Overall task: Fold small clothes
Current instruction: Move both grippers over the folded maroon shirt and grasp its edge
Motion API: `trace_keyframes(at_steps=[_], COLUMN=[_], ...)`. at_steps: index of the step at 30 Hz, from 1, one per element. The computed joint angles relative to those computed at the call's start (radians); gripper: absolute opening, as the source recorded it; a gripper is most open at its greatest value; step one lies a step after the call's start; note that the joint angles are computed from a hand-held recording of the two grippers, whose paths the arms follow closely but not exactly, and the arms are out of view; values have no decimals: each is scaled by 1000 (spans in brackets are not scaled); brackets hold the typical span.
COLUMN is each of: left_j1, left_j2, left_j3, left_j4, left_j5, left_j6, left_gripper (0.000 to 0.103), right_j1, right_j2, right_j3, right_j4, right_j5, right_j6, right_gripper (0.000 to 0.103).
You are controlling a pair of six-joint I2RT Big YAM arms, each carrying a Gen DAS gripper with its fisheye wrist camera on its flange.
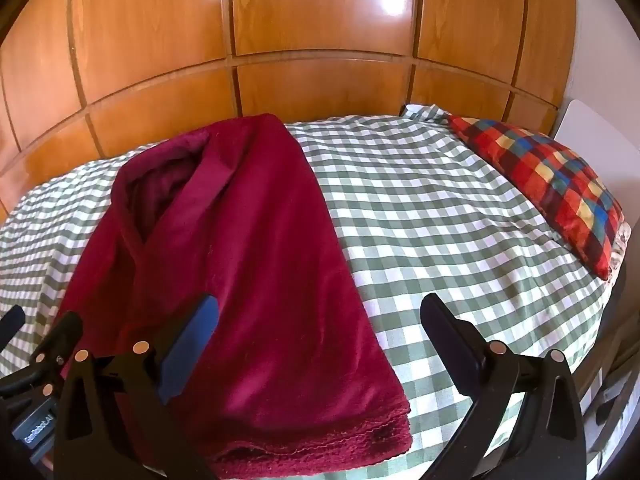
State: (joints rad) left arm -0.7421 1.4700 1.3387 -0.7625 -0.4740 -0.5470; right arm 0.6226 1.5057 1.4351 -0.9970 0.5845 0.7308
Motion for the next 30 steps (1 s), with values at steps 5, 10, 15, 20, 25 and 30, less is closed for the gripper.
trace_keyframes(at_steps=[5, 10, 15, 20, 25, 30], left_j1=[1, 12, 11, 21, 31, 35], left_j2=[-4, 2, 3, -5, -12, -16], left_j3=[-10, -16, -18, -33, -44, -47], left_j4=[-12, -12, -22, -22, -21, -28], left_j5=[-4, -6, -21, -16, -9, -13], left_j6=[-33, -22, -35, -44, -51, -63], left_gripper=[101, 101, 101, 101, 101, 101], right_j1=[0, -6, -4, -7, -19, -22], right_j2=[4, 6, -8, -28, -51, -73], right_j3=[3, -1, -15, -37, -57, -78], right_j4=[-4, 16, 31, 60, 113, 180], right_j5=[4, -9, -35, -56, -98, -147], right_j6=[-9, -16, -23, -37, -48, -83], right_gripper=[100, 100, 100, 100, 100, 100])
